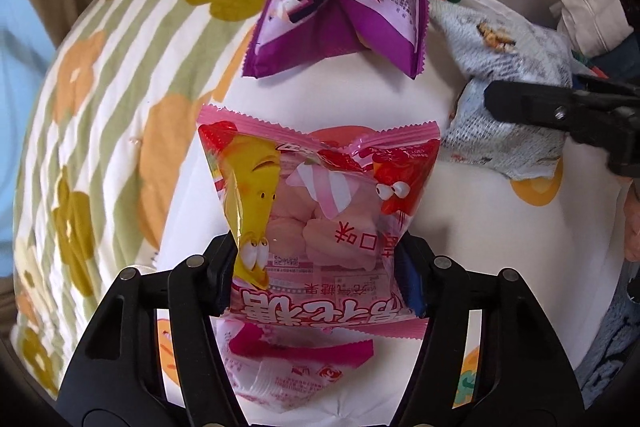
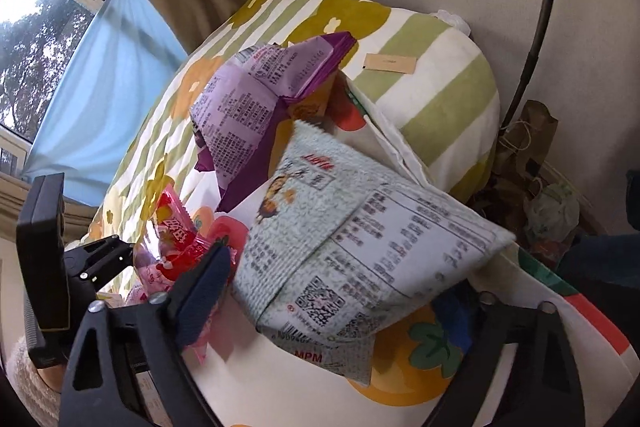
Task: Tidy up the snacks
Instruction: 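Grasp the pink marshmallow bag with the left tool while the right tool grasps the grey rice cracker bag, then carry both bags over the box and open both tools to drop them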
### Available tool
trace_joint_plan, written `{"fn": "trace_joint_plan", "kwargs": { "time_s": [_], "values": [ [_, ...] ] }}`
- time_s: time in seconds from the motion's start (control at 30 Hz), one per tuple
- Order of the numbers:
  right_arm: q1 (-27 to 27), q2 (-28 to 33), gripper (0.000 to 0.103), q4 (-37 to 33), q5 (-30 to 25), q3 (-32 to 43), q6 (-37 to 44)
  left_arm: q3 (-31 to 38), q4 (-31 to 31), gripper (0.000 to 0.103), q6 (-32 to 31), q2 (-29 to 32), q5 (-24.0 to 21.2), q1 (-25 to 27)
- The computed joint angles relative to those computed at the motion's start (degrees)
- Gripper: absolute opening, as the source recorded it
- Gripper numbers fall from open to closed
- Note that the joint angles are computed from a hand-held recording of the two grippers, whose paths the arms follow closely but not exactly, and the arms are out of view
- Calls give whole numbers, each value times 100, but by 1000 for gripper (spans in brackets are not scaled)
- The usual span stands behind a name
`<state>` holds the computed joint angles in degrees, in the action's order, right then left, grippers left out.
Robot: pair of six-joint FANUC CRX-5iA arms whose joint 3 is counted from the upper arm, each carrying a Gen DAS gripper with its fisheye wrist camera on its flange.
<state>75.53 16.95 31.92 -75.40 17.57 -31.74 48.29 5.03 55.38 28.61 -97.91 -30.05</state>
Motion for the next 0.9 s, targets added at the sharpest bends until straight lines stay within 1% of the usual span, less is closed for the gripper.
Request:
{"fn": "trace_joint_plan", "kwargs": {
  "time_s": [0.03, 0.07, 0.1, 0.13, 0.23, 0.43, 0.57, 0.77, 0.9],
  "values": [
    [-9, 0, 74, -38, 19, 12, 60, 34, -3, 60, 50, 9, 5, -9],
    [-9, 17, 72, -52, -3, 45, 127, 31, -4, 60, 83, -8, 20, 0],
    [-7, 24, 68, -53, -8, 62, 203, 30, -12, 60, 134, -29, 28, 5],
    [3, 29, 61, -43, -12, 70, 257, -5, -17, 60, 186, -69, 60, 10],
    [54, -43, 56, 38, 103, -28, 288, -50, -46, 60, 384, -179, 102, 1],
    [272, -126, 54, 393, -79, 40, 548, -116, -100, 60, 937, -515, 180, -59],
    [433, -183, 54, 610, -292, 198, 905, -159, -212, 60, 1354, -834, 257, -137],
    [690, -166, 54, 987, -706, 670, 1689, -174, -503, 60, 2017, -1364, 327, -281],
    [803, -53, 54, 1074, -806, 1140, 2383, -237, -856, 60, 2617, -1808, 342, -356]
  ]
}}
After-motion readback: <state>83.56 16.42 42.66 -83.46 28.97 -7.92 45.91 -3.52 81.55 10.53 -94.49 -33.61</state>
